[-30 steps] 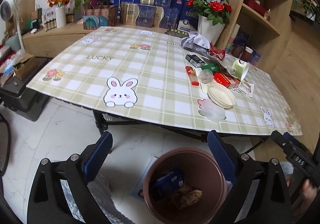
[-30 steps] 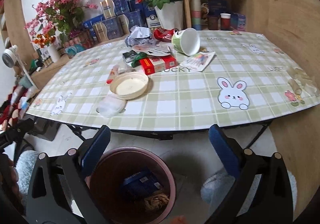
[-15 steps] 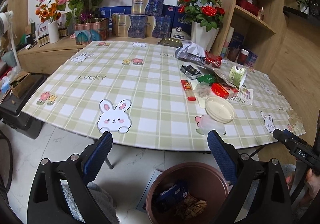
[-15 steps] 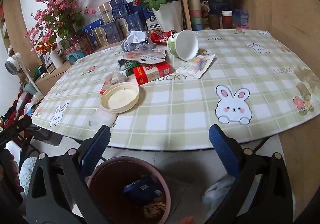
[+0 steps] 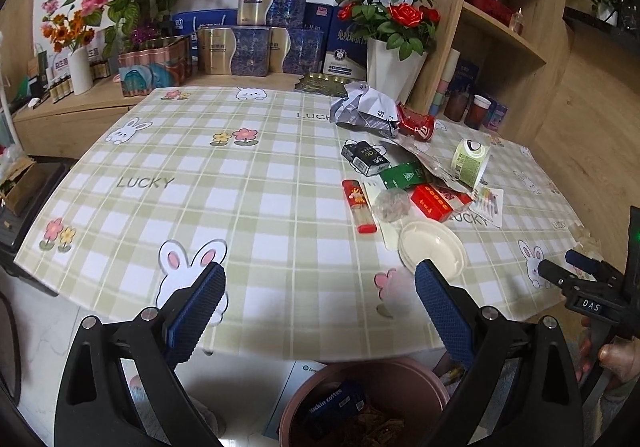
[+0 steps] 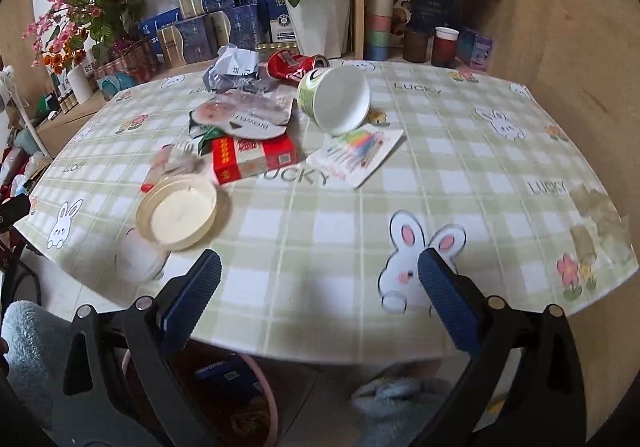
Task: Collect trash
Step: 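Move both grippers back over the table toward the remaining trash, then grasp the clear Brown hook package with the right gripper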
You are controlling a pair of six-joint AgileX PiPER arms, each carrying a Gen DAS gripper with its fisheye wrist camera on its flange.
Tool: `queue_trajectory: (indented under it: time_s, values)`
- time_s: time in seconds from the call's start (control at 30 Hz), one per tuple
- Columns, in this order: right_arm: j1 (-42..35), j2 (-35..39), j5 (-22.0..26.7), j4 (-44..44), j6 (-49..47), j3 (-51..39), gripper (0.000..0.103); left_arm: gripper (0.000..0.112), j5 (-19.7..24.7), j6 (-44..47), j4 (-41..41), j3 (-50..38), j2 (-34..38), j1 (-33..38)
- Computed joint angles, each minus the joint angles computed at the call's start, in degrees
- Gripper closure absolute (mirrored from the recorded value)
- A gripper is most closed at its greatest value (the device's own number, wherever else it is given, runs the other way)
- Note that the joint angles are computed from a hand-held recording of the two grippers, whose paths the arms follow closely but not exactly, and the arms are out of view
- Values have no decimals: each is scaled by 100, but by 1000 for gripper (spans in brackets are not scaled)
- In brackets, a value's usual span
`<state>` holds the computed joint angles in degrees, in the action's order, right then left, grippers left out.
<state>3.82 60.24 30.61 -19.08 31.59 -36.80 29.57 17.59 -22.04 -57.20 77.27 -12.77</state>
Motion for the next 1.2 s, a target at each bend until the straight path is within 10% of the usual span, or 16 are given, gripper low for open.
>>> queue_trajectory:
  time_s: [0.53, 1.0, 1.2]
  values:
    - [356, 3412, -98, 197, -1197, -3229, 6, 19, 332, -315, 98, -1638, 1343, 310]
    - [251, 6520, 2668, 655, -1016, -8010, 6, 19, 484, -18, -373, -1833, 1669, 896]
    - [96, 7051, 3236, 1071, -1015, -8654, 7, 19, 548, 81, -532, -1851, 1770, 1038]
